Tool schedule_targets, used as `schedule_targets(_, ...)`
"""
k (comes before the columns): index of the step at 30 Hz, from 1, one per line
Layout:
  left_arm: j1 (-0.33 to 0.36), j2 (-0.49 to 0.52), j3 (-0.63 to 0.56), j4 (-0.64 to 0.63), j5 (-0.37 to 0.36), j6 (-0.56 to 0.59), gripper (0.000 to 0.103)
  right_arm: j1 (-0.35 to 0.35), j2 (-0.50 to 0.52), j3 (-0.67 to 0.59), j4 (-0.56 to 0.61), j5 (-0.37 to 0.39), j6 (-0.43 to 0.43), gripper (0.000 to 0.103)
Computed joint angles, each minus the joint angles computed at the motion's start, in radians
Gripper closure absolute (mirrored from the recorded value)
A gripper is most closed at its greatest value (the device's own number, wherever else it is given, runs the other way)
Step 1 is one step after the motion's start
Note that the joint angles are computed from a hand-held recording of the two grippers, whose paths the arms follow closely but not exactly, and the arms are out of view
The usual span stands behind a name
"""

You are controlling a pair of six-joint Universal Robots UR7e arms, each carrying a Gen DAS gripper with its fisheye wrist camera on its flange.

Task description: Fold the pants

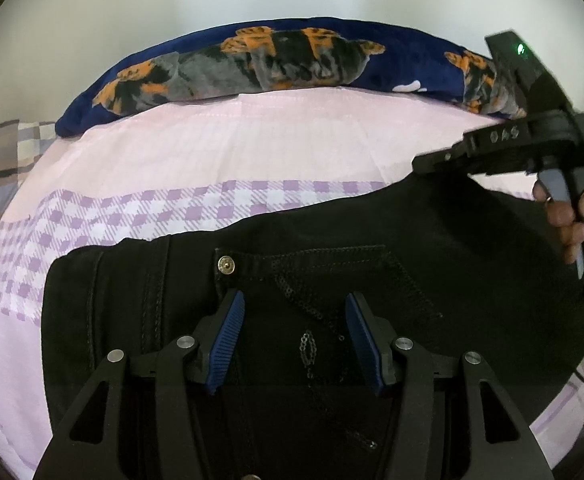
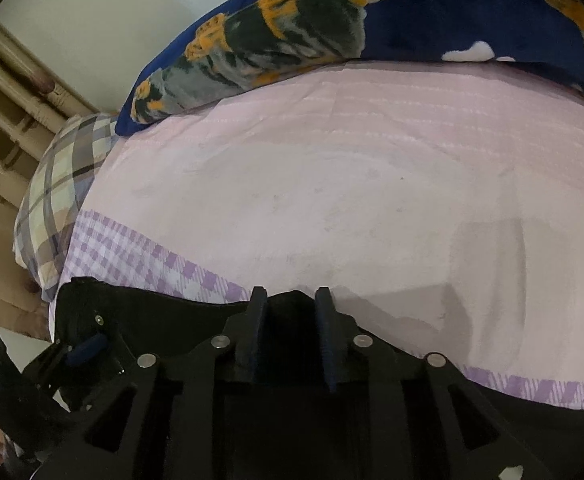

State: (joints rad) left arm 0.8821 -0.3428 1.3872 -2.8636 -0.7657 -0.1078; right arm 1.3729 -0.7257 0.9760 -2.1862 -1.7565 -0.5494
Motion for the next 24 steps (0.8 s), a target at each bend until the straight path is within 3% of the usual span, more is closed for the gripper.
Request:
schedule_targets(1, -0.001, 0.001, -0.002, 0.006, 0.005, 0.001, 0.049, -0.001, -0.011, 0.013, -0.015, 0.007, 0.004, 0.063)
schedule_targets(3, -0.003, 0.004, -0.006, 0.015, 0.014, 0.002, 0.049, -0.004, -0.042, 0.044, -0.050, 0.029, 0.010, 0.059)
schedule_targets(12, -0.025, 0.031, -0.019, 0.026, 0.094, 0.011, 0.049, -0.070, -0.230, 0.186, -0.153, 0.069, 0.052, 0.052)
schedule_targets(16, -0.044, 0.032, -0.022, 0.082, 0.123, -0.030, 0.047, -0.134, -0.328, 0.271, -0.202, 0.071, 0.088, 0.051)
schedule_targets(24, -0.111, 0.043, -0.010, 0.050, 0.080, -0.002, 0.047, -0.307, -0.548, 0.457, -0.285, 0.150, 0.190, 0.050)
